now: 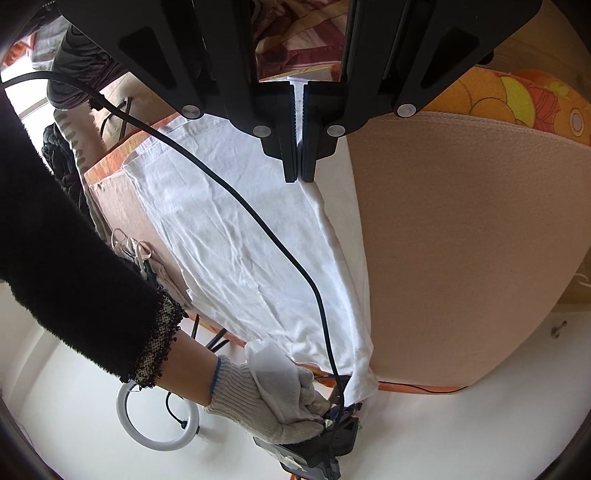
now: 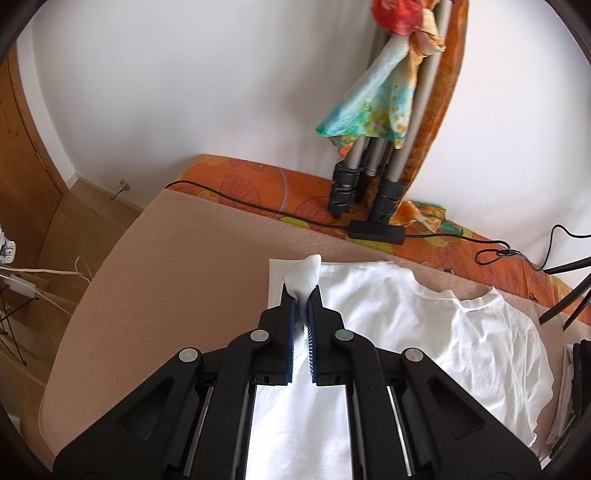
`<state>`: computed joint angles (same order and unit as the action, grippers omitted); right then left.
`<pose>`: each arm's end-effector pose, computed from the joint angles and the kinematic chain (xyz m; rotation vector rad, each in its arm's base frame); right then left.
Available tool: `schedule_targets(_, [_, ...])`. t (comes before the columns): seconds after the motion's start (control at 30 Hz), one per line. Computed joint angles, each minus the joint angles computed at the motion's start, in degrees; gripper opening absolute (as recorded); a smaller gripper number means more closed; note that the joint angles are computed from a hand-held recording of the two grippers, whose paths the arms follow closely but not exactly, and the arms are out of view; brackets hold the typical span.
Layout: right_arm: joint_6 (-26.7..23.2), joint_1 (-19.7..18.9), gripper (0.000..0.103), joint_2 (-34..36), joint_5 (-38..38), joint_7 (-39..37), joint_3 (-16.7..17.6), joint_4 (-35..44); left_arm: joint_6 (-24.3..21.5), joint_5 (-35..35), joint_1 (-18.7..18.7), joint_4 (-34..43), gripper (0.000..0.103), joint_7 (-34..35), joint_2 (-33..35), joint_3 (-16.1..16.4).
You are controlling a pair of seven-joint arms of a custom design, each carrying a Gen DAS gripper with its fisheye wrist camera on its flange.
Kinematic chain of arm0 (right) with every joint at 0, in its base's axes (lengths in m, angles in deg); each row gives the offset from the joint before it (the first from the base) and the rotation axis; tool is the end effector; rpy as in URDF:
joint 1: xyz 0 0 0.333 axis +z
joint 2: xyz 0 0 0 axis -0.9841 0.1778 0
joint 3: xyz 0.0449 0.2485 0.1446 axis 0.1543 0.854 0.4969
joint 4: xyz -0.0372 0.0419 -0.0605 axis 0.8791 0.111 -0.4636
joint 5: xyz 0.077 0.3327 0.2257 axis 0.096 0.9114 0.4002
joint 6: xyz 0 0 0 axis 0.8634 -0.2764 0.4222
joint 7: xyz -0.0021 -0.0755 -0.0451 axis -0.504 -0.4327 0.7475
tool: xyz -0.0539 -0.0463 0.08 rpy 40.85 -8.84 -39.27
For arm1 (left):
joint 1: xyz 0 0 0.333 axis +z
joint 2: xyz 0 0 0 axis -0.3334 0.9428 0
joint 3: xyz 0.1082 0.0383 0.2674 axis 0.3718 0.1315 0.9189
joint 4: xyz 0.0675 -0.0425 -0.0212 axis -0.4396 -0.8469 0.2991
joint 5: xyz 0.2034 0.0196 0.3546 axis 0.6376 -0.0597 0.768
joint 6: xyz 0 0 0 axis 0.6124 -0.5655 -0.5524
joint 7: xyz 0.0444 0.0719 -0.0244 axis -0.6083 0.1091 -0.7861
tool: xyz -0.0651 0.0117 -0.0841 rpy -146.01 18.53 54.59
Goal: Fold small clothes
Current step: 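Lift and fold the grasped side of the shirt over toward its middle with both grippers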
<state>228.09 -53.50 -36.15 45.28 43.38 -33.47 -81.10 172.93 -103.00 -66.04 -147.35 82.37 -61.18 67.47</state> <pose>0.6576 0.3136 0.4485 -2.0994 1.5715 -0.5442 0.3427 -0.1754 0.3902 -1.8337 2.1483 -1.2013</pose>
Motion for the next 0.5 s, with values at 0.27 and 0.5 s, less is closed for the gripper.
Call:
schedule_targets(0.27, [2.23, -2.48, 0.006, -4.44, -0.49, -1.38, -1.24, -5.99, 0.28, -2.78, -9.12, 5.61, 0.001, 3.09, 5.78, 4.93])
schedule_targets(0.5, [4.64, -5.16, 0.006, -7.27, -3.83, 2.19, -2.54, -13.47, -1.31, -8.60, -14.61, 10.08, 0.001, 8.40, 11.65, 5.83])
